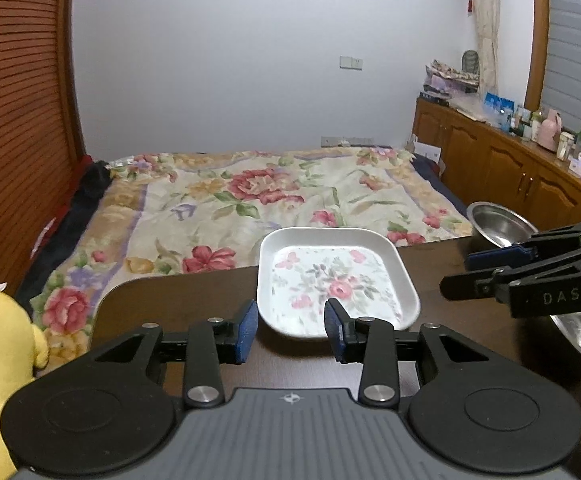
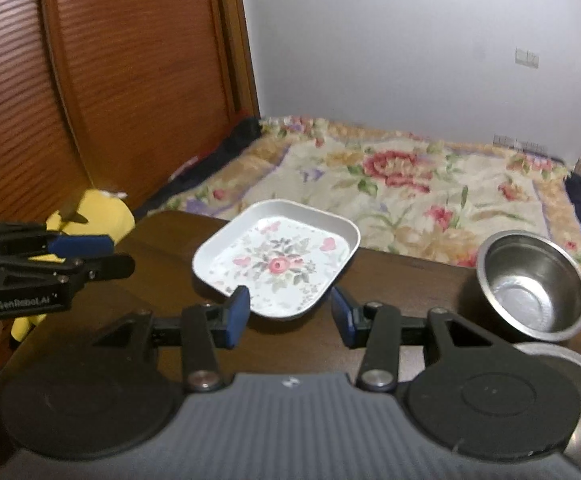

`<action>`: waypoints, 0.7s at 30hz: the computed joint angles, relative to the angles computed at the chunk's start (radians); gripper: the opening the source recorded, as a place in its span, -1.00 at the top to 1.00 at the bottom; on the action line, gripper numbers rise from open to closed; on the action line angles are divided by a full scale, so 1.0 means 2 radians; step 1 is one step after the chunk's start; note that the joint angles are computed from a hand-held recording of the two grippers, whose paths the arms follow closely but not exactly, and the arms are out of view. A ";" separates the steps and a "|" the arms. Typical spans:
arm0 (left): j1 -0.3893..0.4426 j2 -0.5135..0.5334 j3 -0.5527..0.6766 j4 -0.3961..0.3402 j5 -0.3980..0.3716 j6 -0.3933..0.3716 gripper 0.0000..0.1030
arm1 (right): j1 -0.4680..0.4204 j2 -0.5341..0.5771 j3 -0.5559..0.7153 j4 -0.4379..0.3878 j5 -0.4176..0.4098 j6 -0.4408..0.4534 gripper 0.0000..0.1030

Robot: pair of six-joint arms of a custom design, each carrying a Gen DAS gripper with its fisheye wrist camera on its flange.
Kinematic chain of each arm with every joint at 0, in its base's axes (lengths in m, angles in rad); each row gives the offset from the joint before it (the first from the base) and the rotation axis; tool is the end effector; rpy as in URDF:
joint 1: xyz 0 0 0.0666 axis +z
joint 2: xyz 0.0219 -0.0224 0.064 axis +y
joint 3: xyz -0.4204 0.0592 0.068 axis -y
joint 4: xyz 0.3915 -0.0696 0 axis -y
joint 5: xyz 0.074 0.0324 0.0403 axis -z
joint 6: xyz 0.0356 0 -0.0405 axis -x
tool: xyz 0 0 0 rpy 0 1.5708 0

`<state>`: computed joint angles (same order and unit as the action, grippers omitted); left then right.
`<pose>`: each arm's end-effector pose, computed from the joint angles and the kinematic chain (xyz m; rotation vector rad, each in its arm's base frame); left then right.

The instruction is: Organize plates and bowls

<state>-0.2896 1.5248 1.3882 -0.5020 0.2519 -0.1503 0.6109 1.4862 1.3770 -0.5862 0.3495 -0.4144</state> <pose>0.5200 -0.1646 0.4355 0.6180 2.1205 -0.3556 0.4378 0.2912 0.4436 -0.0351 2.2216 0.1676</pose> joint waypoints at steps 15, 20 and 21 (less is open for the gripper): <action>0.012 0.107 0.095 -0.034 0.024 -0.002 0.47 | -0.052 0.086 0.100 -0.100 -0.059 -0.018 0.34; 0.011 0.116 0.102 -0.038 0.031 -0.004 0.50 | -0.059 0.100 0.118 -0.116 -0.074 -0.015 0.44; 0.011 0.117 0.102 -0.038 0.032 -0.005 0.52 | -0.059 0.102 0.120 -0.120 -0.075 -0.015 0.45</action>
